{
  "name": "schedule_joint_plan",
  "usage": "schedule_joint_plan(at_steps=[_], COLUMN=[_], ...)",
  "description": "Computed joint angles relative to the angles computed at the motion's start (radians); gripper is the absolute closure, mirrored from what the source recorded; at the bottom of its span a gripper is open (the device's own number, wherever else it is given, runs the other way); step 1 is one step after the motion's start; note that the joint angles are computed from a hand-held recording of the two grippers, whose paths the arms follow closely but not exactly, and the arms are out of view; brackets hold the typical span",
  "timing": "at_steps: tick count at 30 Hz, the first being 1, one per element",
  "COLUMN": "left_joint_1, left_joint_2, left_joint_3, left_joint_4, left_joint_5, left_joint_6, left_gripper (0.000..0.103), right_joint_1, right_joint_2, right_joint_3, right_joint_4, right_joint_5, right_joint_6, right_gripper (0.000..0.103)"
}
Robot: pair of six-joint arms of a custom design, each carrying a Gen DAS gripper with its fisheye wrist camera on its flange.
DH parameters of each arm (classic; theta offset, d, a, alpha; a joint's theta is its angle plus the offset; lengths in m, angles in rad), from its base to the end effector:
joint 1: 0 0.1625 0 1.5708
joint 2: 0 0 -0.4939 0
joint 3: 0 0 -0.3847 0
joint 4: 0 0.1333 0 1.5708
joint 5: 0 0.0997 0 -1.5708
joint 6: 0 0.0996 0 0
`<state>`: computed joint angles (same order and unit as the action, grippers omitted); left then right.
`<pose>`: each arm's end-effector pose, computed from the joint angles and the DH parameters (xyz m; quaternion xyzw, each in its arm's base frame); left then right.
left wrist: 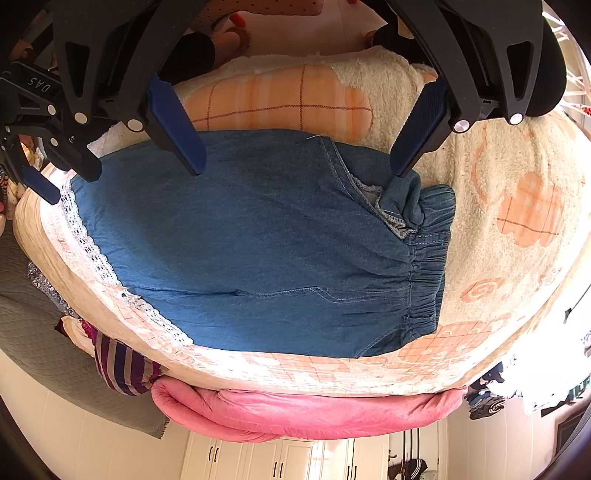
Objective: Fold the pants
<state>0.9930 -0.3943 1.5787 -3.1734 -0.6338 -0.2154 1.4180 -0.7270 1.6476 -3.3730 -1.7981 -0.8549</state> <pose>-0.2122 -0.7164 -0.0175 0.0651 0.8754 -0.3415 0.3359 -0.0031 -0.7484 0.1998 0.2636 -0.8604 0.3217 0.2945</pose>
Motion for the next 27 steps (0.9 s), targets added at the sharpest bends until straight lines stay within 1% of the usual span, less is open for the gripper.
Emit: schedule_joint_plan(at_steps=[12,16,20,24,27], left_joint_1=[0.004,0.007,0.015,0.025,0.035], left_joint_2=[-0.001,0.001,0.003,0.006,0.004], left_joint_3=[-0.001,-0.003,-0.015,-0.036,-0.052], left_joint_4=[-0.005,-0.013,-0.008,-0.007,-0.006], left_joint_5=[0.0,0.001,-0.005,-0.007,-0.013], left_joint_6=[0.006,0.012,0.02,0.034,0.042], left_gripper=[0.004,0.004,0.004,0.004,0.004], right_joint_1=[0.0,0.001,0.007,0.015,0.022], right_joint_2=[-0.001,0.009,0.024,0.042,0.059], right_joint_3=[0.001,-0.019,-0.048,-0.094,-0.13], right_joint_4=[0.005,0.022,0.044,0.108,0.134], right_joint_5=[0.019,0.01,-0.002,-0.01,-0.018], right_joint_6=[-0.003,-0.008,-0.018,-0.024,-0.031], right_gripper=[0.008,0.008,0.008,0.008,0.008])
